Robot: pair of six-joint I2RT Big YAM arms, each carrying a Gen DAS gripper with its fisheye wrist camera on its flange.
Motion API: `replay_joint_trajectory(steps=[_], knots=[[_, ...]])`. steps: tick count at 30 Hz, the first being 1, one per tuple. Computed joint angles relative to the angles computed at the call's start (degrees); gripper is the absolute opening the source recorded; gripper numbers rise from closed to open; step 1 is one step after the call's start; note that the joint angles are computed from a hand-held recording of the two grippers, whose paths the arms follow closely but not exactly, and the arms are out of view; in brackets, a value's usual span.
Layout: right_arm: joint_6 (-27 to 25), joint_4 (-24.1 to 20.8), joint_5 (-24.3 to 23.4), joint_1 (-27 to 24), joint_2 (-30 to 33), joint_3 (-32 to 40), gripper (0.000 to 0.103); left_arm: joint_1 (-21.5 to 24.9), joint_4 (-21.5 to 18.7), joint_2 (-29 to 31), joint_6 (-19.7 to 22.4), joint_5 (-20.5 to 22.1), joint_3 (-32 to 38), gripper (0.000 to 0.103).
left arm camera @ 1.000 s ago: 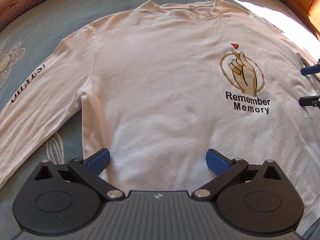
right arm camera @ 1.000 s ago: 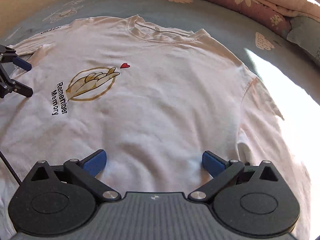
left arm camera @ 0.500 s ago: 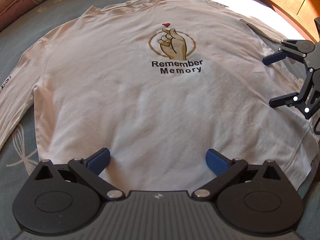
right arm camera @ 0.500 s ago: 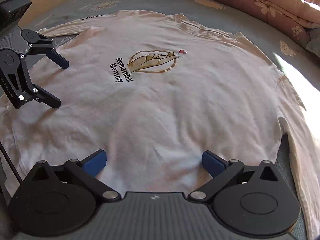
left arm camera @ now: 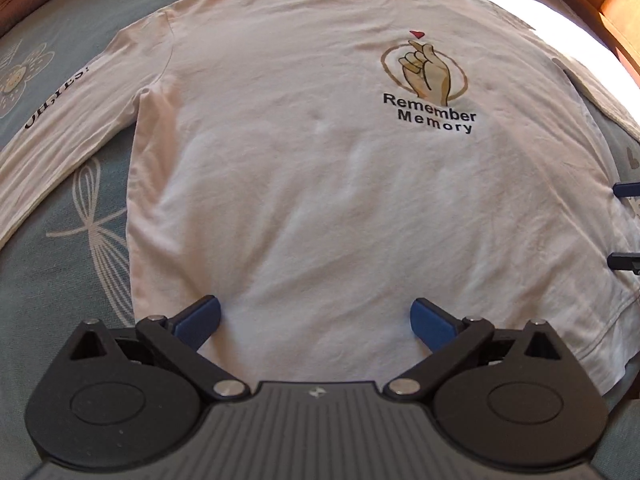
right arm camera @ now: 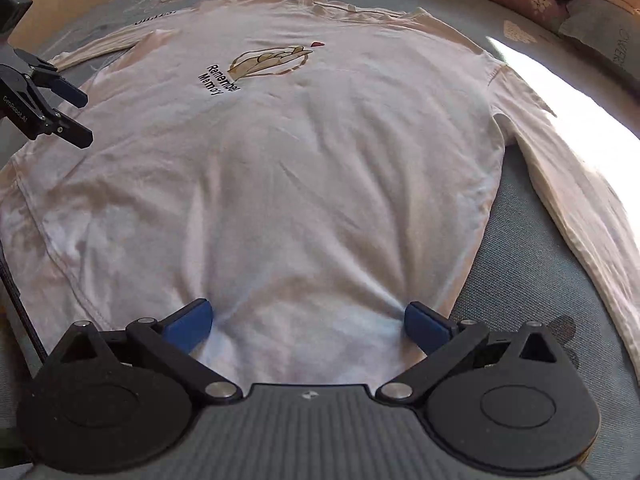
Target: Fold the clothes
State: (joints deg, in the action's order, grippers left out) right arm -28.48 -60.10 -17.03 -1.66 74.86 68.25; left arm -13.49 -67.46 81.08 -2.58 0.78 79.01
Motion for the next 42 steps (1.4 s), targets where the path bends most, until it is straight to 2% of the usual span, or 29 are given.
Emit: replay_joint_trajectory(steps=[1, 2, 4, 7, 10, 12, 14, 16, 18, 22, 25, 27, 28, 31, 35, 37, 39, 42], knots=[[0.0, 0.1, -0.1, -0.1, 0.0, -0.1, 0.103, 0.1, 0.3, -0.9, 0.3, -0.1, -0.9, 0.102], [0.1, 0.2, 0.0, 0.0, -0.1, -0.2, 0.103, 0.0, -1.3, -0.6, 0.9, -0.5, -0.2, 0.102], [0.6, 0.2, 0.5, 0.2, -0.2, -0.1, 0.103, 0.9, -2.1, 0.0, 2.5, 1.4, 1.5, 0.100], [3.0, 0.6, 2.1, 1.1, -0.5, -0.4, 0.103, 2.6, 2.6, 1.6, 5.6, 1.8, 4.2, 0.100], [6.3, 2.1, 4.0, 2.2, -1.1, -1.3, 0.103, 5.0, 7.8, 6.2, 8.3, 3.0, 7.9, 0.100], [7.8, 1.9, 5.1, 2.7, -1.1, -1.2, 0.103, 6.2, 9.1, 8.8, 10.4, 4.6, 9.1, 0.100], [8.7, 0.8, 6.0, 3.2, -0.5, -0.3, 0.103, 7.1, 7.8, 10.3, 14.0, 6.4, 9.5, 0.100], [8.8, -0.5, 6.5, 3.4, 0.1, 0.6, 0.103, 8.1, 8.6, 8.8, 17.9, 8.2, 7.4, 0.101], [8.9, -1.7, 6.9, 3.6, 0.8, 1.5, 0.103, 9.0, 6.7, 6.6, 19.9, 8.5, 5.7, 0.101], [9.5, -1.8, 7.5, 3.8, 0.8, 1.5, 0.103, 10.0, -0.1, 2.1, 22.8, 10.2, 3.7, 0.100], [11.4, -2.5, 8.9, 4.5, 1.1, 2.0, 0.103, 9.4, -1.0, -1.7, 28.6, 13.9, 0.8, 0.100], [12.7, -2.9, 9.8, 5.0, 1.3, 2.4, 0.103, 8.9, -3.2, -1.9, 31.4, 15.5, -0.1, 0.100], [13.3, -3.1, 10.2, 5.1, 1.4, 2.5, 0.103, 8.9, -4.1, -1.8, 31.4, 15.7, -0.5, 0.100], [14.6, -3.9, 11.2, 5.5, 1.6, 2.9, 0.103, 10.2, -3.0, -4.7, 29.9, 16.0, -4.3, 0.101], [16.2, -5.0, 12.5, 6.0, 2.0, 3.6, 0.103, 11.3, -10.3, -6.0, 29.1, 16.9, -2.8, 0.100], [17.2, -6.2, 13.4, 6.4, 2.6, 4.5, 0.103, 11.6, -11.1, -6.3, 28.8, 20.0, -1.8, 0.100], [18.7, -8.6, 14.8, 7.3, 3.6, 6.3, 0.103, 11.0, -11.9, -5.7, 30.7, 22.5, -1.1, 0.100], [20.4, -9.3, 14.4, 8.6, 3.7, 7.9, 0.103, 10.2, -13.2, -5.0, 31.2, 22.1, -2.6, 0.100]])
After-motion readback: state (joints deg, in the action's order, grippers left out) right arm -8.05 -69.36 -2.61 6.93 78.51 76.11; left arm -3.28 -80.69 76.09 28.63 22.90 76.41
